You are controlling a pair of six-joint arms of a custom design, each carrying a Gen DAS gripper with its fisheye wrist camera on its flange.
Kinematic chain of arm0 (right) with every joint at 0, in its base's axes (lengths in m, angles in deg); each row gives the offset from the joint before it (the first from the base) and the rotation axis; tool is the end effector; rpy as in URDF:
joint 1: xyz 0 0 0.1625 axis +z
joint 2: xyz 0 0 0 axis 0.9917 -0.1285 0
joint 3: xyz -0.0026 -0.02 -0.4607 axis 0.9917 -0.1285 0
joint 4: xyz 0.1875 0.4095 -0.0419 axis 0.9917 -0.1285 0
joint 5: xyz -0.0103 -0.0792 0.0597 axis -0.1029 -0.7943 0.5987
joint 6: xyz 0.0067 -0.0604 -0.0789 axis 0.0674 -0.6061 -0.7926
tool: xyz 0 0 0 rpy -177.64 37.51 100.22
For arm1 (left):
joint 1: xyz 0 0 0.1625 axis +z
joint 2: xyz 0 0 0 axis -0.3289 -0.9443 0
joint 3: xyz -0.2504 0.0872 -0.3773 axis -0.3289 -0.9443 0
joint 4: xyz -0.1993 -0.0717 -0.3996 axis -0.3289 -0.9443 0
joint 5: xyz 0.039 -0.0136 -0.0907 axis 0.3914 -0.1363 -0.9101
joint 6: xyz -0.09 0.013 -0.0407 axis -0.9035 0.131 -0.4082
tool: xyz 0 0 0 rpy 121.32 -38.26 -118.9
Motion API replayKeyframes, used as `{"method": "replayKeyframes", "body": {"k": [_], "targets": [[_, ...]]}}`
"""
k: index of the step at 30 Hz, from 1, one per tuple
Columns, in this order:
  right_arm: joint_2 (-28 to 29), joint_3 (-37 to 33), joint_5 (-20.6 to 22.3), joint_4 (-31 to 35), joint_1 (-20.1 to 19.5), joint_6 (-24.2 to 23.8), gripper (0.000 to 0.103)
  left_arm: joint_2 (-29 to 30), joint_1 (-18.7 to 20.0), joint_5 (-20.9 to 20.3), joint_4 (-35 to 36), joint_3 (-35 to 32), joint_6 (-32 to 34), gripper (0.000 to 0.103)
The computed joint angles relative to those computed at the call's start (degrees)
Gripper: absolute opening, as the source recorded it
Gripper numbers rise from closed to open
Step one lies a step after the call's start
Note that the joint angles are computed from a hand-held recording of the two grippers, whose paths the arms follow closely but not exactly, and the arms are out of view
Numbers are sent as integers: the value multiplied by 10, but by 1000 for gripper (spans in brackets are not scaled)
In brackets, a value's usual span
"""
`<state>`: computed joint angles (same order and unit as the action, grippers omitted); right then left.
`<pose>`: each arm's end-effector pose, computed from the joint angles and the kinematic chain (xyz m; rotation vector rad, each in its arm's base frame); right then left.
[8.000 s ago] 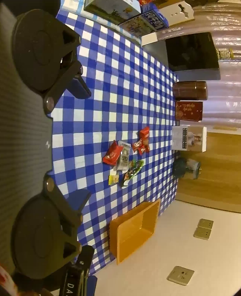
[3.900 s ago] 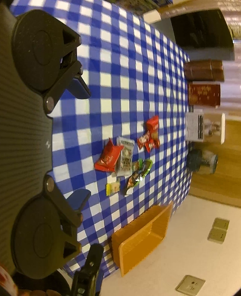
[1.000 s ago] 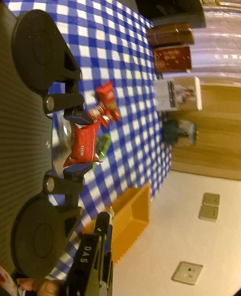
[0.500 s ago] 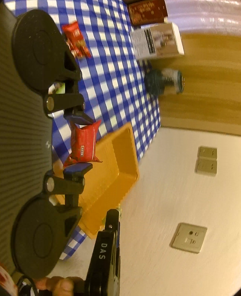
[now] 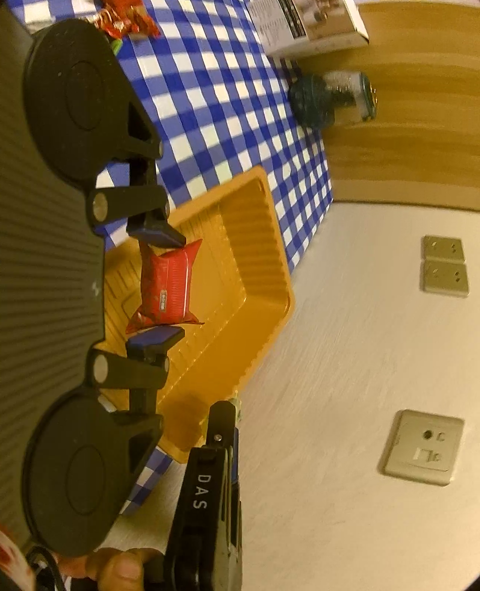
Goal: Organize snacks
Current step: 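Carry both candies to the orange tray and open both tools to drop them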
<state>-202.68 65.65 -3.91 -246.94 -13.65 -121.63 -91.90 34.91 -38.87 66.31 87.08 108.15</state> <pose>0.0302 -0.3142 0.3557 0.5523 -2.2820 1.1988 -0.3971 -0.3281 -0.0167 0.8374 2.3774 -0.9778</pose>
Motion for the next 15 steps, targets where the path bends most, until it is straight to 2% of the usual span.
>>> {"method": "replayKeyframes", "body": {"k": [7, 15], "targets": [[-7, -1, 15, 16, -24, -6, 23, 4, -2, -9, -4, 7, 4, 49], [4, 0, 9, 25, -13, -1, 23, -13, -12, -34, 18, 26, -32, 49]]}}
